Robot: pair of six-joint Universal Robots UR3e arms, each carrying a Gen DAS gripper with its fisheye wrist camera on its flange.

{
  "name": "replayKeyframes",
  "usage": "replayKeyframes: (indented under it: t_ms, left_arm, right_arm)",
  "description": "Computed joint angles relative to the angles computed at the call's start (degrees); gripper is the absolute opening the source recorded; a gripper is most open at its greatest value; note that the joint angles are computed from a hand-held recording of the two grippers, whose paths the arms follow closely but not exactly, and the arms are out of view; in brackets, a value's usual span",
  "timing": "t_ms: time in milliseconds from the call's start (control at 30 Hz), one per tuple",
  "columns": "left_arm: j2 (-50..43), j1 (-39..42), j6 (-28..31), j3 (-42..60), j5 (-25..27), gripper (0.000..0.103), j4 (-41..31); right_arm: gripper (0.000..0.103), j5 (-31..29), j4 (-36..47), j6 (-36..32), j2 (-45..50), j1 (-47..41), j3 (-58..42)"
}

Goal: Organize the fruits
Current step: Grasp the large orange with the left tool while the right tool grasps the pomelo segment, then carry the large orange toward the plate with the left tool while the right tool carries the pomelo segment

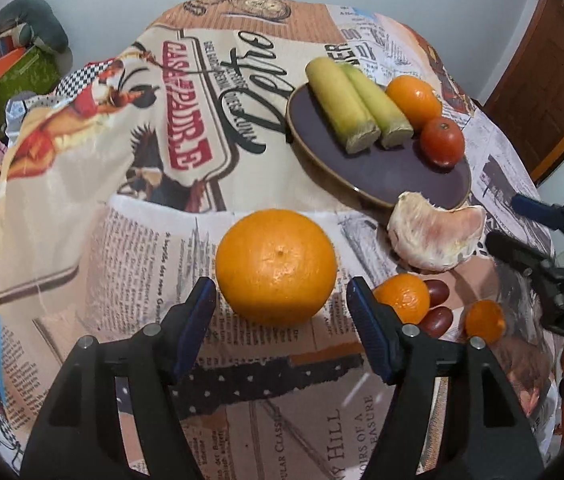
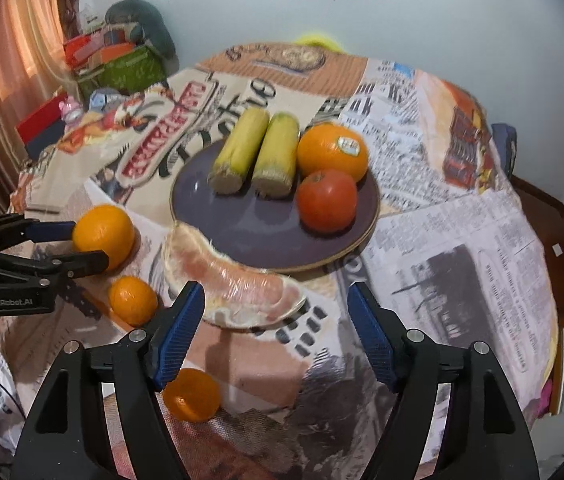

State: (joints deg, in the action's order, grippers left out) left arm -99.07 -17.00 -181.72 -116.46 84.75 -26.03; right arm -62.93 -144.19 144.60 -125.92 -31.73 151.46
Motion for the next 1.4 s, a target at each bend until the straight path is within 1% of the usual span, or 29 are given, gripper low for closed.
replayKeyframes:
  t_ms: [133,167,200,233,333,467,533,567,667,733,833,933,1033,1200,1400]
  left_arm:
    - [-1.77,0.37,-0.46,0.90,-0.31,0.068,0.05]
    - [-2.31,0.41,-0.59,1.19,-0.41,0.068,0.17]
    - [-2.70,0.48,-0.69,1.41,-0.62,0.067,0.20]
    - [-2.96,0.66,-0.76,1.37,-1.06,0.067,0.41]
    - [-3.51,0.67,-1.12,0.98,-1.49,0.068,1.83]
    - [-3.95,0.32,-1.19,0.04,-1.05,0.068,4.39]
    - [-4.20,0.44,-1.22,-0.42,-1.04,0.067,5.73]
    - [-4.30,0.60,-1.36,-0.53,-0.99,0.065,6.21]
    - [-4.03,1.72,-1.57,-1.53,-2.60,0.065,7.49]
    - [-3.72,2.37,-1.45,-2.53,-3.55,0.064,8.50]
    - [-3.36,2.94,-1.14,-3.58,-4.50,0.064,9.43]
    - [-3.29,2.50,-0.98,-3.94,-3.93,0.064,10.08]
    - [-3.06,2.19,-0.87,-4.35,-3.37,0.064,10.54]
    - [-2.37,2.36,-0.98,-4.49,-3.46,0.064,9.75]
    - [-1.67,2.04,-1.01,-4.20,-2.98,0.064,8.39]
  right_arm:
    - [0.072,-1.79,-6.24,3.72,7.49,3.93,-0.41]
    - [0.078,-2.46,-7.86,4.79,9.36,5.07,-0.58]
    - [0.086,-3.17,-9.54,5.93,10.82,6.22,-0.66]
    - [0.088,-3.72,-11.44,6.99,12.13,7.23,-0.57]
    - [0.089,-4.94,-14.10,8.77,16.00,9.92,-1.77]
    - [0.097,-7.87,-18.66,12.86,21.39,13.71,-3.73]
    - [0.099,-8.70,-20.10,14.56,23.29,14.85,-4.52]
    - [0.100,-9.30,-20.86,15.49,24.48,15.59,-5.05]
    - [0.103,-10.74,-22.21,17.49,26.94,17.32,-6.21]
    - [0.103,-11.55,-22.65,18.75,27.98,18.26,-6.96]
    - [0.103,-10.37,-21.50,18.58,28.89,17.68,-7.93]
    - [0.103,-8.15,-18.90,19.58,29.75,16.11,-8.90]
    - [0.102,-9.19,-20.62,19.91,30.09,17.16,-8.70]
    - [0.097,-9.25,-21.48,18.37,29.48,17.60,-8.24]
    - [0.094,-8.51,-21.85,16.94,27.50,16.88,-6.63]
